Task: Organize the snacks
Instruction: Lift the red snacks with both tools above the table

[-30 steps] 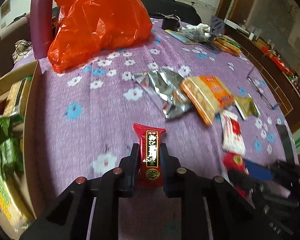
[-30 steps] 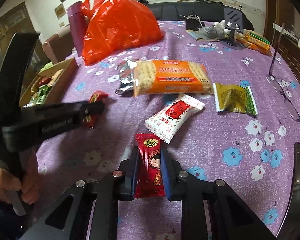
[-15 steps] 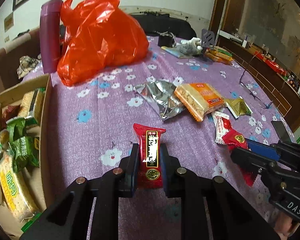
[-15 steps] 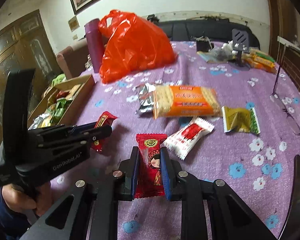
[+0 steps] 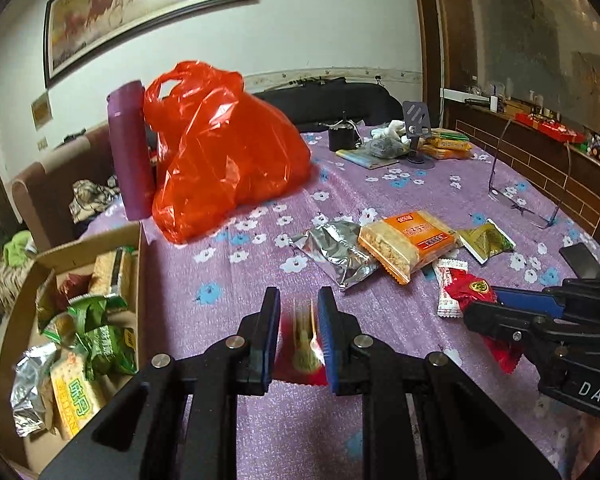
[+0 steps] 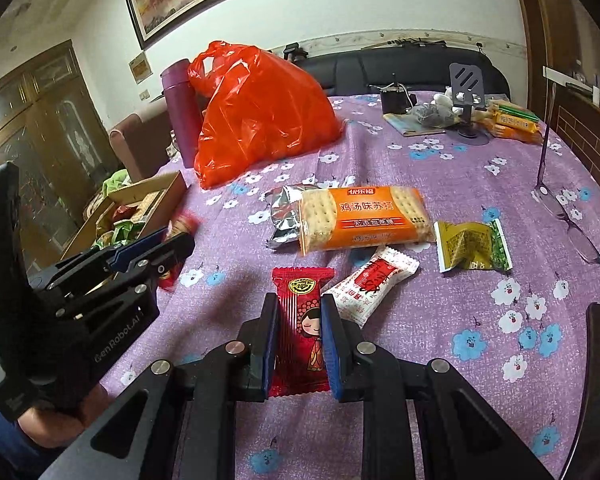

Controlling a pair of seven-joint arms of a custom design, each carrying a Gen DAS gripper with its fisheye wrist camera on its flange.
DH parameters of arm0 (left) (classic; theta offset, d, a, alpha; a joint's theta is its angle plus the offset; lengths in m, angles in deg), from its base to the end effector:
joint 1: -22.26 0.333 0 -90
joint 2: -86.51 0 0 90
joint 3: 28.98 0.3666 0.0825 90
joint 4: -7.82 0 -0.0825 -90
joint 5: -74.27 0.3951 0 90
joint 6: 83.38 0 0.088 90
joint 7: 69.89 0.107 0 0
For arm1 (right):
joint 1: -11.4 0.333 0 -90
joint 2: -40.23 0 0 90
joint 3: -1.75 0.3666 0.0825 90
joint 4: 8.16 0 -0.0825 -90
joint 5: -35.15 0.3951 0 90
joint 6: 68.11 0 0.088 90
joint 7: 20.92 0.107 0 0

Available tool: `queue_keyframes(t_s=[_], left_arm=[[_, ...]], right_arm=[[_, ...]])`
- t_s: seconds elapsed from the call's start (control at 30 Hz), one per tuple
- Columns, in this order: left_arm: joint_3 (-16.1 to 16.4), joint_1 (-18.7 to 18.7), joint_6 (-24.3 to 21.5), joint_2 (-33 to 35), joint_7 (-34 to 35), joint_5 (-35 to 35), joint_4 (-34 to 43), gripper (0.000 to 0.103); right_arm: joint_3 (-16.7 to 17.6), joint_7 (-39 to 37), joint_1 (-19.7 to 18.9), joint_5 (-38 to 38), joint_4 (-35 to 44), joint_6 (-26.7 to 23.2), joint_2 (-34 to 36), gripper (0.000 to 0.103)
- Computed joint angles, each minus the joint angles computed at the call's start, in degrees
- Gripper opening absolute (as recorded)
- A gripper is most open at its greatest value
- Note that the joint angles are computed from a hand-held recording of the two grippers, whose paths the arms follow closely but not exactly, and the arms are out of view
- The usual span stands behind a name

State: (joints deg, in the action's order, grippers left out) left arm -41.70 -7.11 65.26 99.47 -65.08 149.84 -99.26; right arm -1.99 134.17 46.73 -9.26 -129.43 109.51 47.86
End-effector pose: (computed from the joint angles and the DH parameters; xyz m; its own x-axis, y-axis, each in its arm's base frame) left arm 0.4893 -0.4524 0.4852 -0.1828 -0.9779 -0.1017 -0.5382 0.1861 -0.8220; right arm 0.4908 0.3723 0.4781 0.2779 -0.9294 -0.2427 -0.6936 -0.0194 -0.7201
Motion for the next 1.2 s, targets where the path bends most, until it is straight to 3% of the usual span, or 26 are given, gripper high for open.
queue_keyframes(t_s=[0.47, 0.63, 0.7, 0.8, 0.87, 0.97, 1.1, 1.2], left_arm=[[-0.39, -0.26, -0.78, 0.03, -0.06, 1.25, 0.15, 0.018], [0.16, 2.80, 5.82, -0.99, 0.09, -6.67, -1.64, 0.020], [-0.29, 4.78, 8.52, -0.68, 4.61, -14.79, -2.44, 0.029], [-1.11, 6.33, 10.91, 0.38, 12.30, -25.72, -3.02, 0.030], [-1.06, 5.66, 9.75, 1.08, 16.12, -28.97, -2.49, 0.032], [-1.22, 4.77, 8.72, 2.05, 21.36, -33.21, -1.75, 0.045], [-0.52, 2.64, 5.56, 3.04, 25.01, -33.47, -0.24, 0.045], [-0.47, 2.28, 5.03, 3.48, 27.41, -34.96, 0.11, 0.028]], right_arm=[[-0.18, 0.12, 0.03, 0.68, -0.23, 0.23, -0.02, 0.022], [-0.86, 1.48, 0.21, 0.27, -0.34, 0.43, -0.09, 0.022], [-0.72, 1.55, -0.05, 0.65, -0.52, 0.41, -0.23, 0.022], [-0.35, 1.54, -0.66, 1.51, -0.95, 0.85, -0.48, 0.022], [-0.27, 1.03, -0.90, 2.55, -1.34, 1.64, -0.64, 0.022], [-0.88, 1.25, -0.48, 2.62, -1.65, 2.32, -0.87, 0.022], [-1.26, 0.96, 0.00, 2.77, -1.64, 2.45, -0.87, 0.022], [-1.60, 1.12, 0.38, 2.53, -1.53, 2.26, -0.83, 0.022]])
